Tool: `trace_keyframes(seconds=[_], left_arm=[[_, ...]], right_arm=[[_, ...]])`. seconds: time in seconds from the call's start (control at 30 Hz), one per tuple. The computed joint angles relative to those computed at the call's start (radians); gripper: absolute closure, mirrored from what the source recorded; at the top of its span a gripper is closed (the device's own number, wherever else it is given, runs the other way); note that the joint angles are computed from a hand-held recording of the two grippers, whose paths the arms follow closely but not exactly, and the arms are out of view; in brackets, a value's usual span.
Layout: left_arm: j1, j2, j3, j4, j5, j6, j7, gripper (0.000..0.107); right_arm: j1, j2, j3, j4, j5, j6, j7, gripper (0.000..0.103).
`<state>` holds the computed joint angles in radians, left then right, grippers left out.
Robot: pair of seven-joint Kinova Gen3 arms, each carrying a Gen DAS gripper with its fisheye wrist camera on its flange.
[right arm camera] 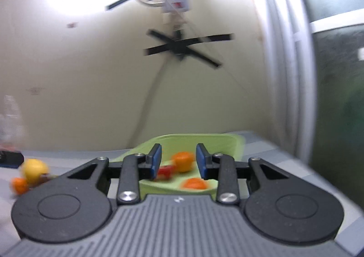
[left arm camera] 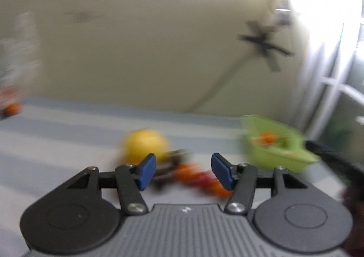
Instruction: Organize fruits
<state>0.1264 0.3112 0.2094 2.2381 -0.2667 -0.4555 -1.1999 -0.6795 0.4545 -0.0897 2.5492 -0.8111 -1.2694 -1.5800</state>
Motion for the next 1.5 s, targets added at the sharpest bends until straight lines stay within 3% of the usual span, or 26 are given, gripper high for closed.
trace_keyframes(seconds=[0.07, 0.17, 0.33, 0.43, 0.53, 0.63, 0.7, 0.8, 0.97, 1.07, 1.13, 1.27, 1.37, 1.5], left_arm=[[-0.041, 0.017, 0.004, -0.009, 0.0, 0.033, 0.024, 0.053], [-0.117, 0.066, 0.046, -0.036, -0.084, 0.049, 0.096, 0.053], [-0.18, 0.136, 0.097, -0.065, -0.148, 0.034, 0.161, 0.053], [-0.162, 0.156, 0.077, -0.065, -0.13, -0.008, 0.151, 0.061], [-0.232, 0.172, 0.127, -0.058, -0.21, -0.035, 0.22, 0.07], [-0.241, 0.18, 0.119, -0.052, -0.241, -0.066, 0.252, 0.073], [-0.222, 0.175, 0.1, -0.05, -0.241, -0.071, 0.251, 0.074], [-0.188, 0.167, 0.058, -0.043, -0.272, -0.093, 0.263, 0.074], [-0.294, 0.166, 0.133, 0.005, -0.475, -0.185, 0.335, 0.074], [-0.337, 0.171, 0.213, 0.009, -0.597, -0.2, 0.385, 0.074], [-0.281, 0.152, 0.205, -0.002, -0.662, -0.184, 0.418, 0.074], [-0.161, 0.147, 0.199, -0.054, -0.764, -0.128, 0.505, 0.074], [-0.051, 0.14, 0.172, -0.082, -0.729, -0.063, 0.479, 0.074], [0.041, 0.133, 0.154, -0.093, -0.614, 0.027, 0.388, 0.066]], right_arm=[[0.043, -0.037, -0.075, -0.017, 0.081, 0.081, 0.049, 0.066], [0.093, -0.036, -0.164, -0.086, 0.174, 0.203, 0.171, 0.068], [-0.043, 0.029, -0.044, -0.281, 0.175, 0.407, 0.374, 0.069], [-0.055, 0.064, -0.011, -0.397, 0.121, 0.529, 0.496, 0.069], [-0.019, 0.081, -0.016, -0.48, 0.088, 0.651, 0.618, 0.072], [-0.04, 0.101, 0.003, -0.538, -0.007, 0.7, 0.74, 0.074], [-0.045, 0.119, 0.003, -0.571, -0.081, 0.698, 0.815, 0.074], [0.044, 0.107, -0.103, -0.544, -0.086, 0.656, 0.819, 0.079], [0.113, 0.043, -0.274, -0.358, -0.049, 0.453, 0.625, 0.079], [0.021, -0.017, -0.274, -0.219, -0.158, 0.331, 0.503, 0.079], [-0.052, -0.039, -0.256, -0.131, -0.235, 0.25, 0.422, 0.079], [-0.056, -0.037, -0.324, -0.051, -0.393, 0.162, 0.37, 0.079], [-0.025, -0.049, -0.395, -0.011, -0.451, 0.127, 0.328, 0.079], [-0.039, -0.055, -0.38, 0.021, -0.422, 0.132, 0.296, 0.078]])
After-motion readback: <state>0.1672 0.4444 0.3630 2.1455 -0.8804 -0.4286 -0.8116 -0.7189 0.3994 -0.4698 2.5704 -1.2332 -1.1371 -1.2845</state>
